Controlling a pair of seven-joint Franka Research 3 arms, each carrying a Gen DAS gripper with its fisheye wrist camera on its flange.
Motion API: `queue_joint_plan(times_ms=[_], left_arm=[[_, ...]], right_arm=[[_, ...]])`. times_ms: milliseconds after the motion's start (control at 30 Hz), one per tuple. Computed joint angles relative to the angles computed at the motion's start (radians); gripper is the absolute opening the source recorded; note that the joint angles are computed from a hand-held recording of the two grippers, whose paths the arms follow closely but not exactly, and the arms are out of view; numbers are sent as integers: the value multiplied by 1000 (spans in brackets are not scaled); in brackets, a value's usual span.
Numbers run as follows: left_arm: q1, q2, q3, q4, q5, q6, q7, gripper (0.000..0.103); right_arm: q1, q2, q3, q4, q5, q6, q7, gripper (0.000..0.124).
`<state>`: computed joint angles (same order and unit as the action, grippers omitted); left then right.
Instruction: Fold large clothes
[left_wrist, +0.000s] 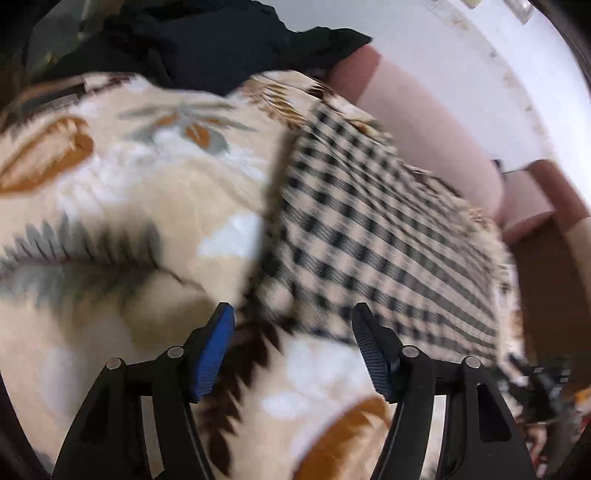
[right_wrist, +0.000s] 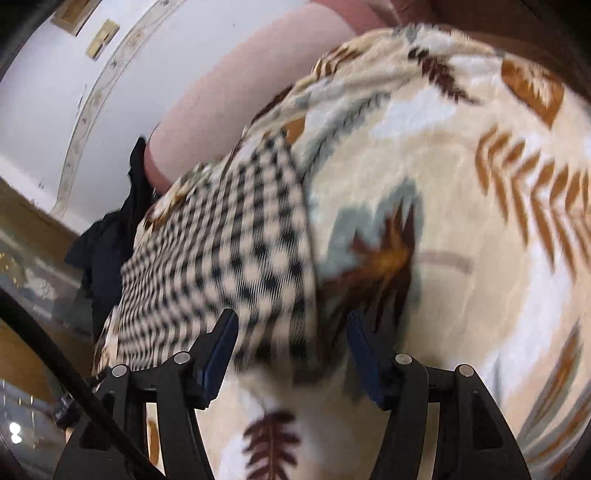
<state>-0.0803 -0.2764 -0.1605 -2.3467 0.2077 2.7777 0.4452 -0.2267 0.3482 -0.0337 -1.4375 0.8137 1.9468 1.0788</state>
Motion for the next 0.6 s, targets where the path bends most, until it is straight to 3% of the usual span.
queue_joint_plan(times_ms=[100, 167, 233, 400, 467, 600], left_arm=[[-166, 6, 124, -81, -248, 182, 163, 70], [-229, 29, 163, -84, -372, 216, 260, 70], [-181, 46, 118, -68, -348, 224, 246, 73], [-201, 107, 147, -38, -480, 306, 288, 75], [-180, 131, 137, -14, -487, 311, 287, 75], [-87, 173, 79, 34, -383, 293, 226, 75]], right_arm=[[-38, -42, 14, -94, 124, -107, 2, 66], [-34, -61, 10, -137, 161, -155, 1, 67], [-2, -82, 6, -168, 142, -131, -10, 67], [61, -100, -1, -189, 120, -36, 15, 72], [80, -87, 1, -177, 119, 18, 37, 72], [92, -49, 10, -133, 119, 94, 68, 72]])
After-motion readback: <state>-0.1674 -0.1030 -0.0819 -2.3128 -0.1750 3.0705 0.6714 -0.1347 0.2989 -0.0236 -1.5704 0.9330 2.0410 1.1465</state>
